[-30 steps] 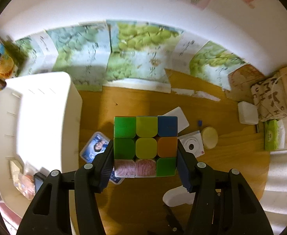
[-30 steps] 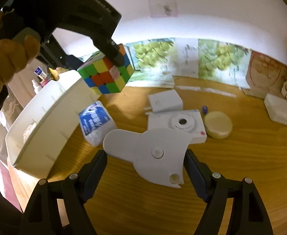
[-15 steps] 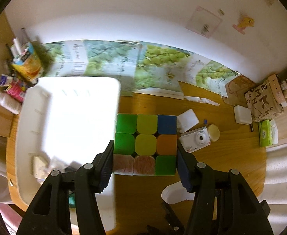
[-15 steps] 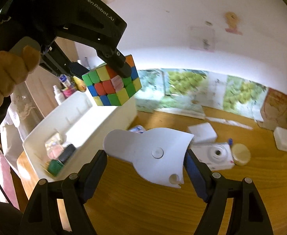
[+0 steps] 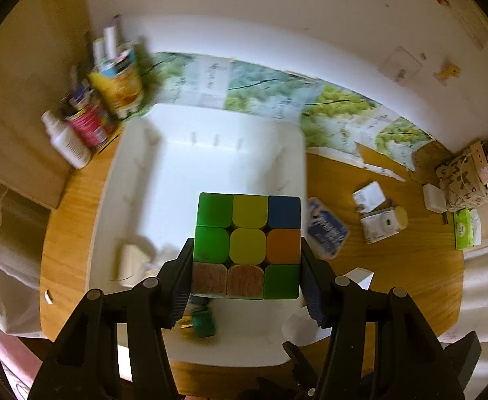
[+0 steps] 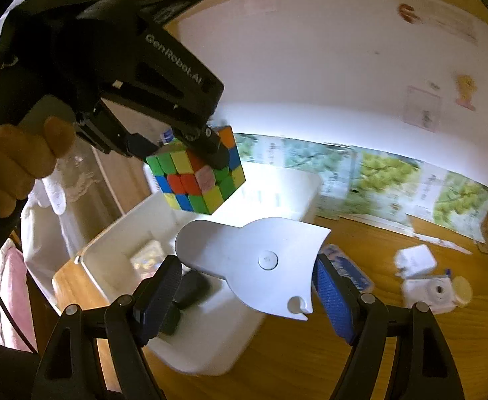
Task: Organize rigid objects
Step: 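Lift the Rubik's cube with the left gripper and carry it over the tray, then open the left gripper to drop the Rubik's cube into the tray, then move the left gripper to the blue-printed floss box while the right approaches the white toy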
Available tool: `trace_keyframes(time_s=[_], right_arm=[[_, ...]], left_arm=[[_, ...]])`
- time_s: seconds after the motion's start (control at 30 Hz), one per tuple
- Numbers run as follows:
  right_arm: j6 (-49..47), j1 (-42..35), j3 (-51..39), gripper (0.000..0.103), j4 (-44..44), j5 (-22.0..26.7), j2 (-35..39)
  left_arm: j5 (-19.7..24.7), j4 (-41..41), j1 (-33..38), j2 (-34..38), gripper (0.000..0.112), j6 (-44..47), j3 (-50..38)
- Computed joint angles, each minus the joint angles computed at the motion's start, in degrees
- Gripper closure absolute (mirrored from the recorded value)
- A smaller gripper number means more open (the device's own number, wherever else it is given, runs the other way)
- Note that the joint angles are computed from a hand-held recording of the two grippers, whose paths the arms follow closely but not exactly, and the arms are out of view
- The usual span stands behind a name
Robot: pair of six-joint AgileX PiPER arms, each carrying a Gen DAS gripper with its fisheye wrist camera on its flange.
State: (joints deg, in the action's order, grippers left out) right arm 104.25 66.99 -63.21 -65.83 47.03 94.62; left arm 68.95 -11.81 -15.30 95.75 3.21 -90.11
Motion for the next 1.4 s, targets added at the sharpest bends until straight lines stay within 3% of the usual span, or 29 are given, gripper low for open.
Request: trace_keyframes(time_s=[0.37,0.67,0.8,0.93,1.03,1.17,1.27,1.4], right_arm=[[-5.13,-0.5,-11.56,0.023,4.32,-1.52,9.77],[-4.68,-0.49,-14.44,0.02,5.55,-0.42,13.0],[-5.41,0.02,-14.41,0.019,5.51,1.83,12.73],[-4.2,0.38,-12.71,0.018,4.93,3.54,11.11],[-1.53,1.2,-11.06,0.011,3.66,6.01,9.94],[1.08,1.64,-7.99,0.01,3.21,7.42,7.6],[3.22,2.55,-4.8,0.0,2.19,8.84,4.96],[4.91,4.46,-0.3,0.0,1.97,11.65,0.97]], left_arm=[[-0.36,-0.21,11.32,-0.18,0.052,8.14,4.62],[-1.31,3.61,12.0,2.61,0.052,7.84,5.18],[-1.99,2.95,11.54,2.16,0.037,9.12,5.25],[-4.08,1.94,10.48,0.51,0.033,11.49,6.14],[-6.61,1.37,9.6,-1.13,0.033,11.38,7.57],[-11.13,1.67,8.57,-4.01,0.033,4.59,9.86],[-13.82,0.53,8.07,-6.28,0.033,1.16,11.68],[-17.88,0.33,6.19,-10.25,0.033,-4.08,15.71]])
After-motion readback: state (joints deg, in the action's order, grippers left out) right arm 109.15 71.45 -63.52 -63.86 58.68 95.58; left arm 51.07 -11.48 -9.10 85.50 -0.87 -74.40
